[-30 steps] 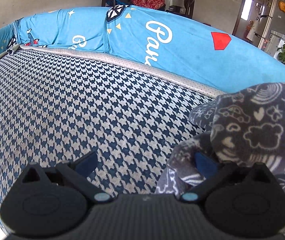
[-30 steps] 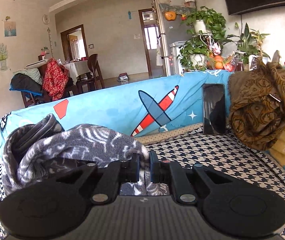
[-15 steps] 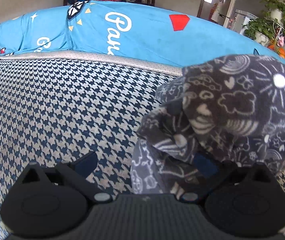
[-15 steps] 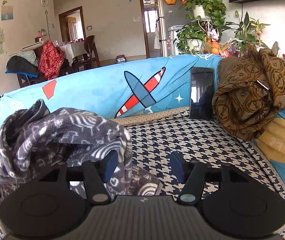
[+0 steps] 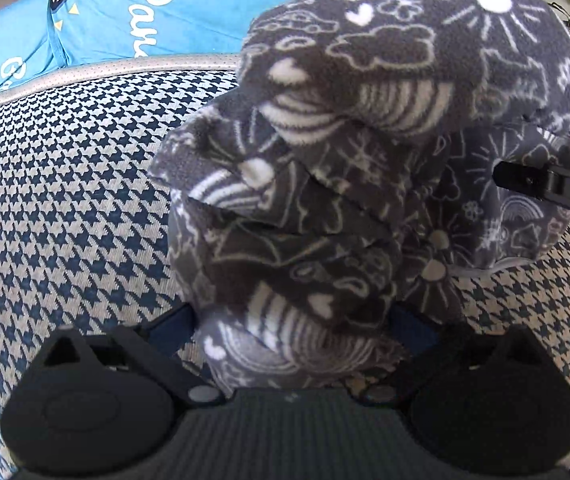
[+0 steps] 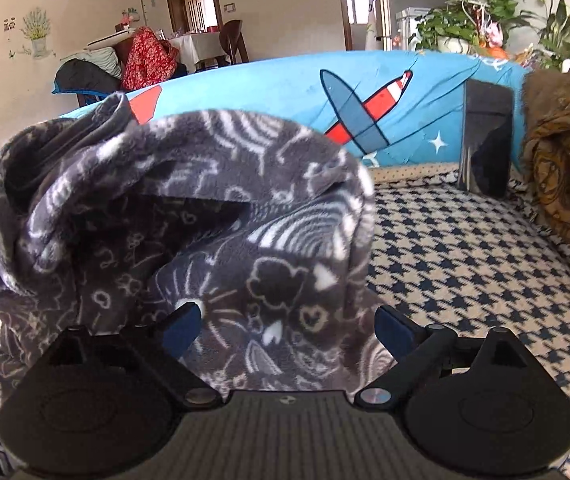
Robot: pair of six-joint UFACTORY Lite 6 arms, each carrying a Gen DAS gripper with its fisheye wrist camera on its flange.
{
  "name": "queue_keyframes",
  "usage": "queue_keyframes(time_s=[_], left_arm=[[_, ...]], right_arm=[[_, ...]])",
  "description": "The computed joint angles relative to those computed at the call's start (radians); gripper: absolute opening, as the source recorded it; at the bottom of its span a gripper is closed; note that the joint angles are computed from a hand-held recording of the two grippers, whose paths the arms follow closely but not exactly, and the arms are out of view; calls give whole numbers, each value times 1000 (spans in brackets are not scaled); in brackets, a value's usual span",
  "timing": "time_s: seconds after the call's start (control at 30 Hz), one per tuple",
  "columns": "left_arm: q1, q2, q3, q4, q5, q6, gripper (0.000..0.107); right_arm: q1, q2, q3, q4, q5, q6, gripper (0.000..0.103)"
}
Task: Fold clothes
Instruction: 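Lift the gripped edge with the right tool while the left tool approaches the garment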
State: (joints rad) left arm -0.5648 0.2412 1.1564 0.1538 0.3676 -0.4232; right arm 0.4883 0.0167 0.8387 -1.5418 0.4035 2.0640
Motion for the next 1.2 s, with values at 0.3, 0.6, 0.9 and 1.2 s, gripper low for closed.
queue_keyframes(time_s=[0.3,0.6,0.9,1.2], left_arm=[[17,99,63,66,22,-171,103],[-30,175,147,587,172,-716,103],[43,283,300,760,398,-922,103],[182,97,148,608,285,-859,103]], right_arm=[[57,128,87,-32,20,94,68],[60,137,88,34,13,-22,29],[90,62,56,186,-22,-235,20],[138,-86,-36,198,-69,-333,20]])
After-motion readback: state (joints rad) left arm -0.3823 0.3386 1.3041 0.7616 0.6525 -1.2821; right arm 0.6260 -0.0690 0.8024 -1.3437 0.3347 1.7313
